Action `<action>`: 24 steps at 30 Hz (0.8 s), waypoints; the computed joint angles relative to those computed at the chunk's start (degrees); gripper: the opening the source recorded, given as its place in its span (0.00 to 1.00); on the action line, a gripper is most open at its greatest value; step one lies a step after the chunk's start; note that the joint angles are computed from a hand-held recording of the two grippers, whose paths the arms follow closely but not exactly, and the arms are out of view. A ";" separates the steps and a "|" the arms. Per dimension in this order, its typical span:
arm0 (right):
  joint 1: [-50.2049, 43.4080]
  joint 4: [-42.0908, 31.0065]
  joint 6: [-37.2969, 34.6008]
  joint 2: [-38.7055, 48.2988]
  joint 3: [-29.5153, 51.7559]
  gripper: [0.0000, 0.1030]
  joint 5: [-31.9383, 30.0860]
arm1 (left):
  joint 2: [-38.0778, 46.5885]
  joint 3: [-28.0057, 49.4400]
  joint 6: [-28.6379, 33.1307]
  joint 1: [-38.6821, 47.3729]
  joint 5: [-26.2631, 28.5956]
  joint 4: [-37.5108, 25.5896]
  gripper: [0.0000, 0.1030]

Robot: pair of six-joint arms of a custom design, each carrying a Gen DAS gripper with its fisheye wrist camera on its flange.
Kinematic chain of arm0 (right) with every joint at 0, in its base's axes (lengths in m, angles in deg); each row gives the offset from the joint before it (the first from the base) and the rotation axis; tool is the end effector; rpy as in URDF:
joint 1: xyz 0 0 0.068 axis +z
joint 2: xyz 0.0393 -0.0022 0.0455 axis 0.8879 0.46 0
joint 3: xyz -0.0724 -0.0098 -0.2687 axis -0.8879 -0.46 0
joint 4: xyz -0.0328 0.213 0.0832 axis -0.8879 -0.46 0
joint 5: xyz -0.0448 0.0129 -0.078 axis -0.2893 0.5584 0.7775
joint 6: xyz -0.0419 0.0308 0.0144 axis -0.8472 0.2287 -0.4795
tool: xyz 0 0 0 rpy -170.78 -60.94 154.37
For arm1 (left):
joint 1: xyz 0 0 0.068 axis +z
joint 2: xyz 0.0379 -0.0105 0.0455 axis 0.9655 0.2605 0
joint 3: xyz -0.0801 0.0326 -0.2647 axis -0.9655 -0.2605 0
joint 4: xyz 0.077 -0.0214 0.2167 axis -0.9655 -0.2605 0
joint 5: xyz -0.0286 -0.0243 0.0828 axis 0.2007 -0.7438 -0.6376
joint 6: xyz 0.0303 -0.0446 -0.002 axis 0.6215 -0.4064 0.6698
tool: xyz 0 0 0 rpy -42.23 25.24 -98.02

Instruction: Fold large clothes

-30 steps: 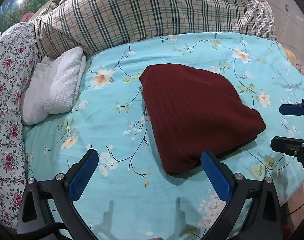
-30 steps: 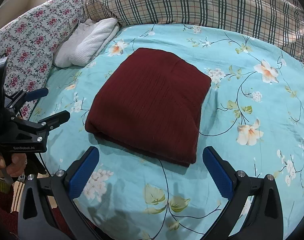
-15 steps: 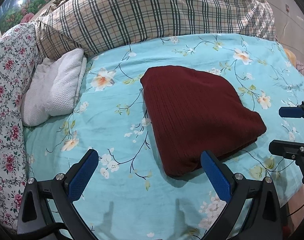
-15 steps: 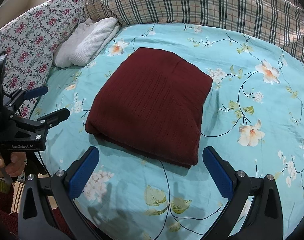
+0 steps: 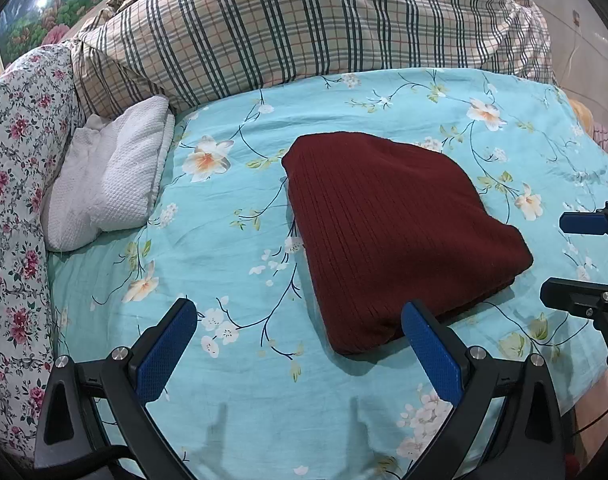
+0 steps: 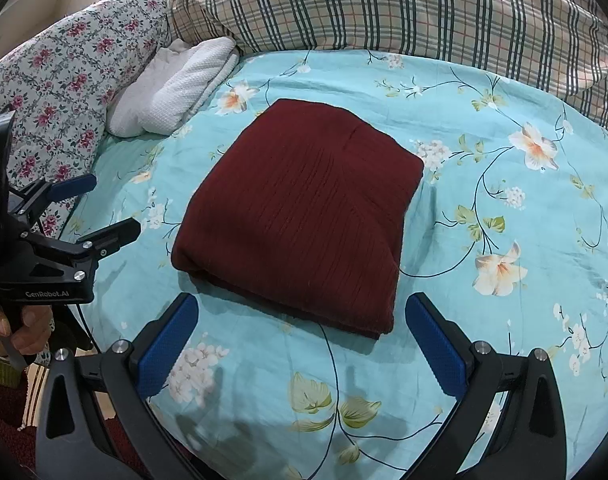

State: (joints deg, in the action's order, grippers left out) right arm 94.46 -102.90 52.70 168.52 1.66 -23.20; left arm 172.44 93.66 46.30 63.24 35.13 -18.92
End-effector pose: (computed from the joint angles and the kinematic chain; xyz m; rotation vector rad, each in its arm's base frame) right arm 0.2405 0.1372 0.2634 0.0935 2.4070 0.1310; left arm 0.3241 -0.0705 0.3045 0.7392 2.2746 -0.0290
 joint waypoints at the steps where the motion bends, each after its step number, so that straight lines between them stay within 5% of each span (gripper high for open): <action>1: 0.09 0.09 0.10 -0.01 -0.07 1.00 0.02 | -0.12 -0.06 -0.05 -0.04 -0.02 0.00 0.99; 24: 0.73 -0.39 0.92 -0.25 0.62 1.00 0.97 | -0.72 -0.18 -0.47 -0.34 -0.25 -0.07 0.99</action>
State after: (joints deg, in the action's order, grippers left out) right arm 95.19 -103.29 53.62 168.27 2.28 -22.23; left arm 171.72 93.48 45.83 62.90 34.87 -18.99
